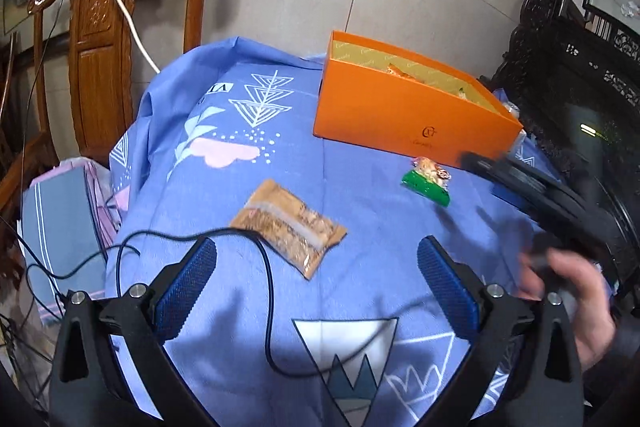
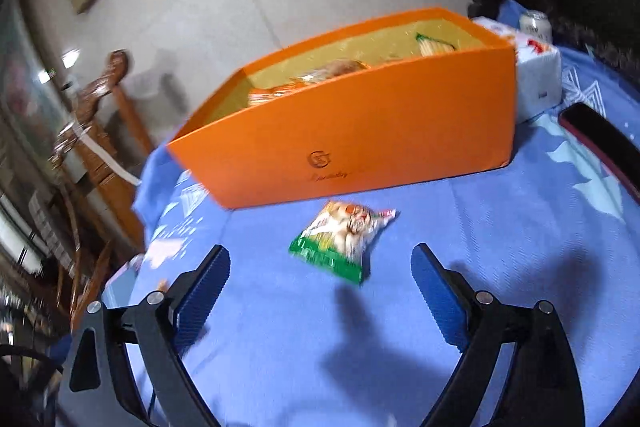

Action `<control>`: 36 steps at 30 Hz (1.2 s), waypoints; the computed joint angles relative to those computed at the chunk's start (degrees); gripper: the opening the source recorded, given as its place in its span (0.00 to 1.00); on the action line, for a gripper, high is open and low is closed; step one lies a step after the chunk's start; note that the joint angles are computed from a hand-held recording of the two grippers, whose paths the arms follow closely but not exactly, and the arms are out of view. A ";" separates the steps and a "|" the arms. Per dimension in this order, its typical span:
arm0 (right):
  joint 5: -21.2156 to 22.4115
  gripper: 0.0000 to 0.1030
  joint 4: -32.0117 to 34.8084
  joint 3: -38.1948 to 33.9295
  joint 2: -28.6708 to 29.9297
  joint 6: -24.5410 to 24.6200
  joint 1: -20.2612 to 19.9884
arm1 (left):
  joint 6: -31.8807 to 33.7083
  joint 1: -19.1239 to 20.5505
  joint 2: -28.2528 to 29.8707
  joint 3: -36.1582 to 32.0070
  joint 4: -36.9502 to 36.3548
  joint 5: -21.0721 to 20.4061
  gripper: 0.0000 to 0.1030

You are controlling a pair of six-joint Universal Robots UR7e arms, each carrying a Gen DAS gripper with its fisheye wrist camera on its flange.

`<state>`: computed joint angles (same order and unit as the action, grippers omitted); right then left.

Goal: Organize snacks
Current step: 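Grasp the egg-shaped snack bag with the right tool while the left tool grasps the brown bread bag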

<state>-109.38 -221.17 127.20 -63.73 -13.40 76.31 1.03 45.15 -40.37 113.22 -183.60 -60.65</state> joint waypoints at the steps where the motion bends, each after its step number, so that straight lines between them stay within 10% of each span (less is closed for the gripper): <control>1: -2.14 0.90 0.45 -2.17 1.53 0.85 0.38 | -0.14 -0.03 -0.14 0.15 0.23 -0.04 0.96; 11: -13.44 0.86 7.06 -14.38 10.59 1.95 2.01 | -1.24 0.44 0.02 -0.23 1.15 0.18 0.96; 14: -14.82 0.55 4.43 -14.45 11.63 -1.21 2.18 | -1.13 0.70 0.41 -0.30 0.88 0.56 0.96; 23: -2.64 0.45 7.09 -5.55 4.01 4.86 -2.30 | 3.59 1.72 5.87 -6.28 0.30 4.39 0.96; 36: 3.75 0.46 -0.79 4.72 0.94 -0.54 -5.34 | -4.85 6.02 13.88 -21.01 17.59 6.80 0.96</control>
<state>-105.63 -221.96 131.92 -62.79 -13.94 70.98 -3.82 51.17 -26.49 92.22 -166.02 -53.86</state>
